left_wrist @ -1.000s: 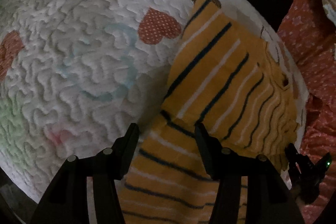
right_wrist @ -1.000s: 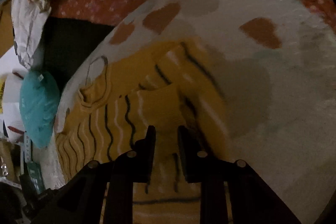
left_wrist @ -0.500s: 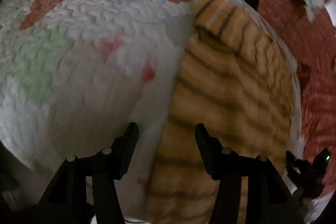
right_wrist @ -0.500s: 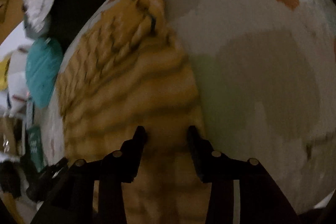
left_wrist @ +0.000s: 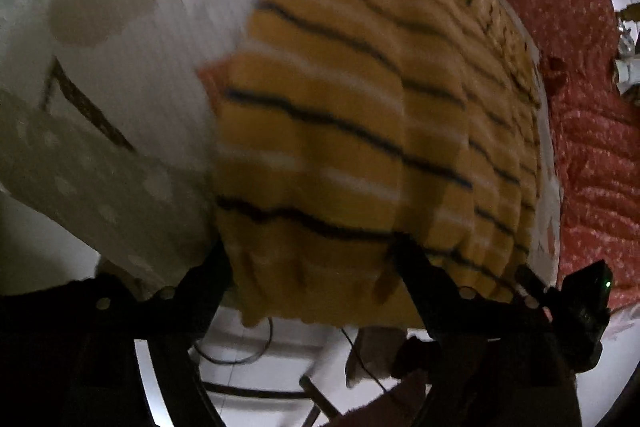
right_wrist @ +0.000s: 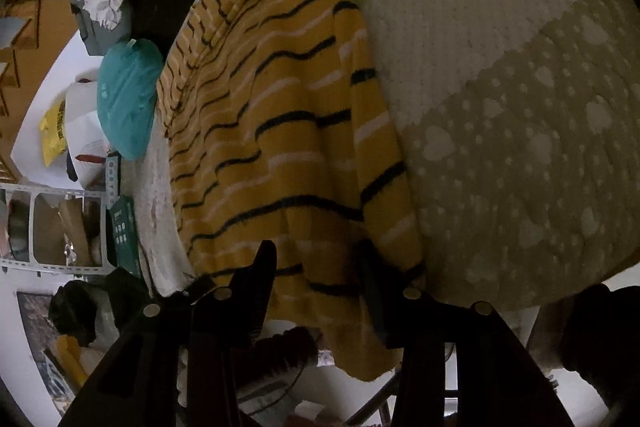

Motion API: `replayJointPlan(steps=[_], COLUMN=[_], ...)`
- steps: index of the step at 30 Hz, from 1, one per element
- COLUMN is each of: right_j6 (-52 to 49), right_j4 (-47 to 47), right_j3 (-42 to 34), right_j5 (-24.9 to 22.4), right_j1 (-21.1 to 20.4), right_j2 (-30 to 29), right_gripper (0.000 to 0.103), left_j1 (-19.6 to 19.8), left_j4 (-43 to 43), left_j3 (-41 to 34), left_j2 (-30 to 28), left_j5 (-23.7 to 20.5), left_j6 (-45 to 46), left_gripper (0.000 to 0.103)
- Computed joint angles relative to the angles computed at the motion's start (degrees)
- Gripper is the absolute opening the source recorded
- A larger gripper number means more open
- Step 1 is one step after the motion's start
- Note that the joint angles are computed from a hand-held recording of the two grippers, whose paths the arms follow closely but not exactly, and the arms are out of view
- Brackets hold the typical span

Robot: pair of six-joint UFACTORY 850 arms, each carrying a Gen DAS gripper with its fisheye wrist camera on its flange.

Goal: Fold small clothes
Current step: 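Grasp the sweater hem with the left tool while the right tool grasps it too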

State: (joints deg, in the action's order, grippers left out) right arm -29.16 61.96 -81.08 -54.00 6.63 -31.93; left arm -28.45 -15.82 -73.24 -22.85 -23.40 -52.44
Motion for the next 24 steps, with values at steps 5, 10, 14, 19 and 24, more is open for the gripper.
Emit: replayJointPlan(steps=[5,10,14,19,24], right_j6=[0.08,-0.4,0.07,-1.26,-1.68], right_j4=[-1.4,-5.91,-4.47,-0.92,-0.39], right_j3=[0.73,2.21,1.76,4.82,9.13], right_j5=[2.14,5.48,2.63,-0.84,-6.22], right_j1=[0.91,2.82,1.26,-2.03,-5.86], right_j2=[0.93,3.01,3.14,6.57,9.56], right_gripper=[0.045,0.028,0.008,0.006,0.006], left_j1=[-0.07,0.86,-0.38,-1.84,-3.31], left_j4=[-2.33,-11.4,-3.34,0.31,-6.52], left_j3=[-1.2,1.7,0.88,4.2,7.95], left_j2=[-0.88,1.92,3.22,8.13,12.38], left_j5=[-1.86,0.99,-0.35,1.19,3.86], left_j6=[1.66,7.52,-1.22,-7.8,-2.49], left_gripper=[0.046,0.013,0.013,0.013,0.013])
